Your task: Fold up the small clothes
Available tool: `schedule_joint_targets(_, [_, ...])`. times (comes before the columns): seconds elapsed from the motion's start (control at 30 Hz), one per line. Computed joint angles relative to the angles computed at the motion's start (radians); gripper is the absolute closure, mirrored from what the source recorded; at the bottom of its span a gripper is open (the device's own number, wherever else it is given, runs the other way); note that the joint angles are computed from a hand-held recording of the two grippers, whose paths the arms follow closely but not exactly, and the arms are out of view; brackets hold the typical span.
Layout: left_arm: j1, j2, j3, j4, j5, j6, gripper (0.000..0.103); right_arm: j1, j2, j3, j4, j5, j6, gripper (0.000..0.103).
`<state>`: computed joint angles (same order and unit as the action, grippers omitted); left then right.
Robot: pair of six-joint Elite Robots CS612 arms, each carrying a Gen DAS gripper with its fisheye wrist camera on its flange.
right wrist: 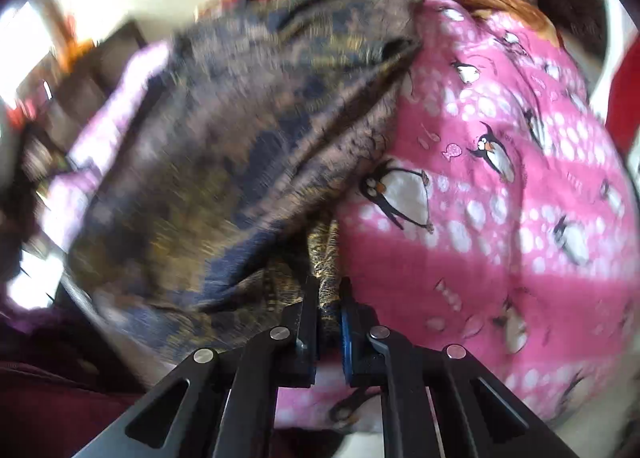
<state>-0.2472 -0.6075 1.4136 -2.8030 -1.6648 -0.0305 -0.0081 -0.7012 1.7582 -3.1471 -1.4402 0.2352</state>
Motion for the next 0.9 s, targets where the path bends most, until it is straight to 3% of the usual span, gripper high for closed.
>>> schedule_joint_targets(0.23, [0.016, -0.022, 0.052, -0.011, -0.033, -0.008, 0.046, -0.006, -0.038, 0.077, -0.006, -0.053, 0.015, 0.096])
schedule_joint_targets(0.4, [0.022, -0.037, 0.087, -0.004, -0.036, 0.006, 0.046, -0.015, -0.021, 0.091, -0.048, -0.008, 0.097, 0.096])
schedule_joint_targets(0.53, [0.03, -0.047, 0.107, 0.006, -0.066, 0.011, 0.046, -0.016, -0.016, 0.091, -0.062, 0.002, 0.099, 0.096])
schedule_joint_targets(0.9, [0.014, -0.07, 0.144, 0.041, -0.052, 0.099, 0.046, -0.021, -0.007, 0.085, -0.07, 0.017, 0.131, 0.094])
